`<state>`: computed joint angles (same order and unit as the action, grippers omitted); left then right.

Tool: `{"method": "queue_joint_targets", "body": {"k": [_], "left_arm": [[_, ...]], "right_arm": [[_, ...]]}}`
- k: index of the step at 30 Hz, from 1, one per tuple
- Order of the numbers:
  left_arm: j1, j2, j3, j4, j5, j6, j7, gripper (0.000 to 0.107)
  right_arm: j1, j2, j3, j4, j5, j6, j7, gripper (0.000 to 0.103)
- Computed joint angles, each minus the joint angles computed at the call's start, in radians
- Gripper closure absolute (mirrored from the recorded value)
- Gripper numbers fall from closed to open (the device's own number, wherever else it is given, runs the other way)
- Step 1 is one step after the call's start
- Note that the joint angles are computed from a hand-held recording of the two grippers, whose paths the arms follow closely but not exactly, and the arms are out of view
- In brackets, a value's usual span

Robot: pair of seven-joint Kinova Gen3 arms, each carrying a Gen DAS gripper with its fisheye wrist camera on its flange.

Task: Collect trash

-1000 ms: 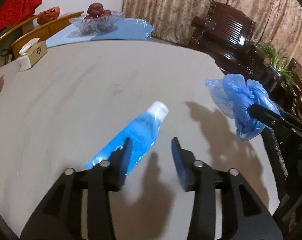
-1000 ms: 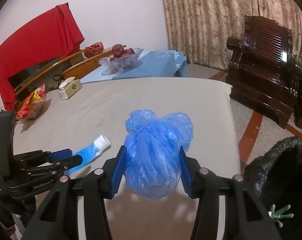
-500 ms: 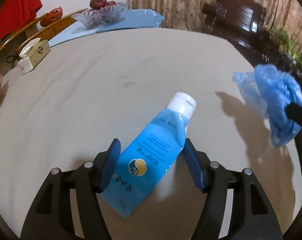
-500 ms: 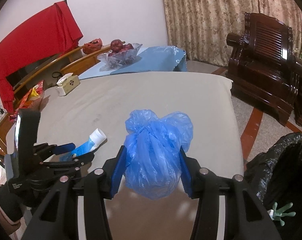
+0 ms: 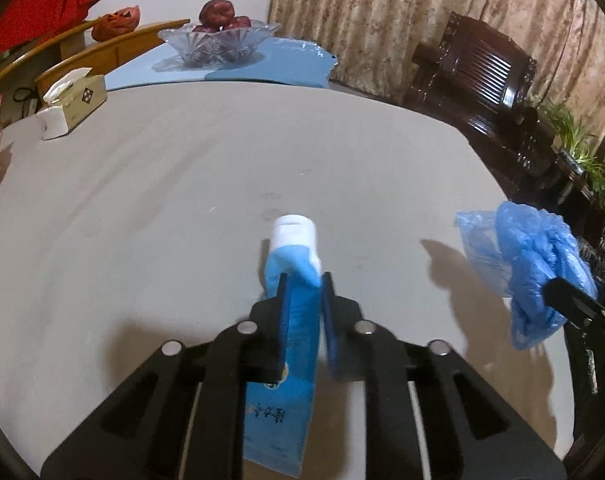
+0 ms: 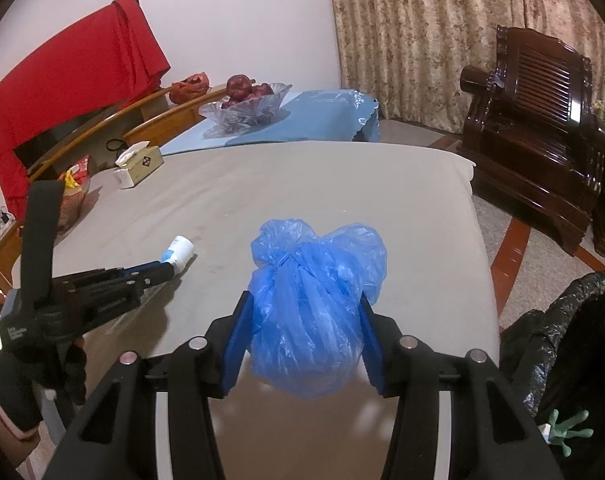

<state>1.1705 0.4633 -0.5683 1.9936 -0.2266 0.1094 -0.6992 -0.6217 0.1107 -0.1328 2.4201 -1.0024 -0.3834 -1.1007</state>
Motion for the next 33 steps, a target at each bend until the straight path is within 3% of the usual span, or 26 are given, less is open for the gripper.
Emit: {"method": "queue_joint_targets", "body": {"k": [3, 13, 17, 21, 23, 27, 29, 33], "left_arm": [[0.002, 0.016, -0.001, -0.014, -0.011, 0.044, 0.015, 0.079], [0.0, 0.031, -0.011, -0.018, -0.098, 0.074, 0.092, 0.066], [-0.045, -0.002, 0.024, 0.012, -0.11, 0.055, 0.131, 0.069], [0.027, -0.022, -0.054, 0.055, -0.113, 0.005, 0.141, 0.09], [0.036, -0.025, -0.069, 0.066, -0.1, -0.013, 0.133, 0.091], [0.048, 0.005, -0.075, 0.051, -0.069, -0.006, 0.076, 0.081], [0.065, 0.015, -0.095, 0.052, -0.051, -0.01, 0.074, 0.08], [0.036, -0.004, -0.07, 0.054, -0.021, -0.004, 0.051, 0.081]], "right_arm": [[0.001, 0.001, -0.001, 0.001, 0.006, 0.0, -0.007, 0.054], [0.0, 0.008, 0.005, -0.001, 0.025, 0.006, -0.021, 0.054], [-0.002, 0.005, 0.009, 0.0, 0.027, 0.009, -0.019, 0.054], [0.006, 0.006, 0.01, 0.002, 0.049, 0.012, -0.038, 0.054], [0.005, 0.005, 0.011, 0.002, 0.052, 0.014, -0.042, 0.054], [0.008, 0.0, 0.01, 0.005, 0.065, 0.014, -0.046, 0.054], [0.014, -0.004, 0.008, 0.01, 0.08, 0.015, -0.057, 0.054], [0.016, -0.005, 0.008, 0.013, 0.08, 0.015, -0.057, 0.054]]}}
